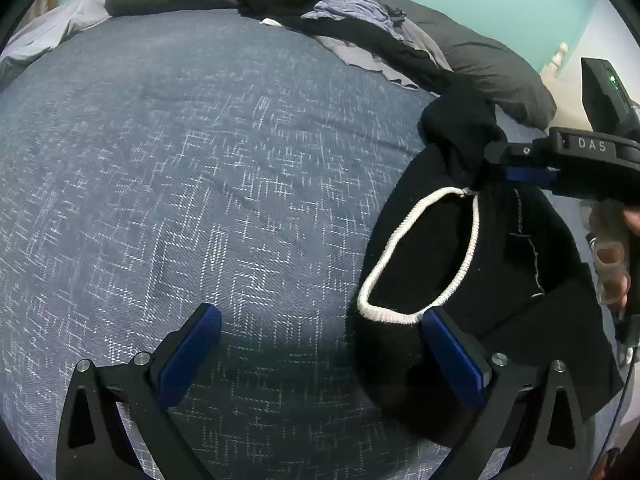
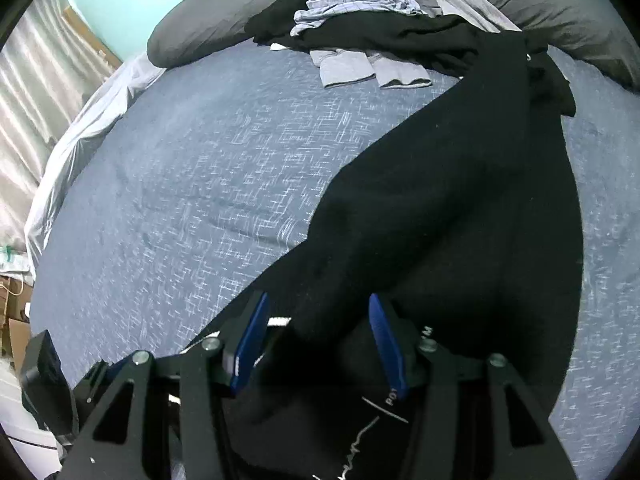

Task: Fold clothes
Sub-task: 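Reach the left tool to the white drawstring loop at the waist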

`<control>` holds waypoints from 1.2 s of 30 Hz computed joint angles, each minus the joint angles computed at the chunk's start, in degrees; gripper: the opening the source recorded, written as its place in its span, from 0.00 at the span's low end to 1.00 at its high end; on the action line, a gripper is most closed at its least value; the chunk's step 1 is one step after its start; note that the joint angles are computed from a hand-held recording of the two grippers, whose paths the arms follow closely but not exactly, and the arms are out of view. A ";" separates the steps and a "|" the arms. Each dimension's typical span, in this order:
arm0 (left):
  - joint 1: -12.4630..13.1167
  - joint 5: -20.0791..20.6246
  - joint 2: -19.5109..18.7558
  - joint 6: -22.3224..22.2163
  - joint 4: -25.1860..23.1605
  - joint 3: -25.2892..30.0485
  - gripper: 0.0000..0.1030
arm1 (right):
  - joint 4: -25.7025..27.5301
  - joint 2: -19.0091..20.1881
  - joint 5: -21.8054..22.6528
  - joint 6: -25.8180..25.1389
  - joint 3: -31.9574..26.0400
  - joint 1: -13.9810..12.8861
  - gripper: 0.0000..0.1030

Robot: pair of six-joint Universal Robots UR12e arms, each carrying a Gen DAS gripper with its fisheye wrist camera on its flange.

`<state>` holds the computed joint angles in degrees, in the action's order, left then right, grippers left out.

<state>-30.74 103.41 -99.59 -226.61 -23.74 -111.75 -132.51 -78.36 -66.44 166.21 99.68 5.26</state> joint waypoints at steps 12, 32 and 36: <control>-0.14 -0.06 0.04 -0.90 -0.92 -0.06 1.00 | -0.17 0.02 0.67 0.37 0.25 -0.51 0.51; -0.58 0.41 0.08 1.12 -2.67 0.02 1.00 | -0.61 0.12 0.34 0.98 0.47 -0.44 0.51; -0.50 0.33 -0.21 1.22 -2.80 0.42 1.00 | -1.03 0.30 0.24 1.60 0.21 -0.37 0.51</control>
<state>-31.23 103.74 -99.80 -225.39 -26.54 -111.33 -133.54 -78.06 -66.20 167.81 99.89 4.89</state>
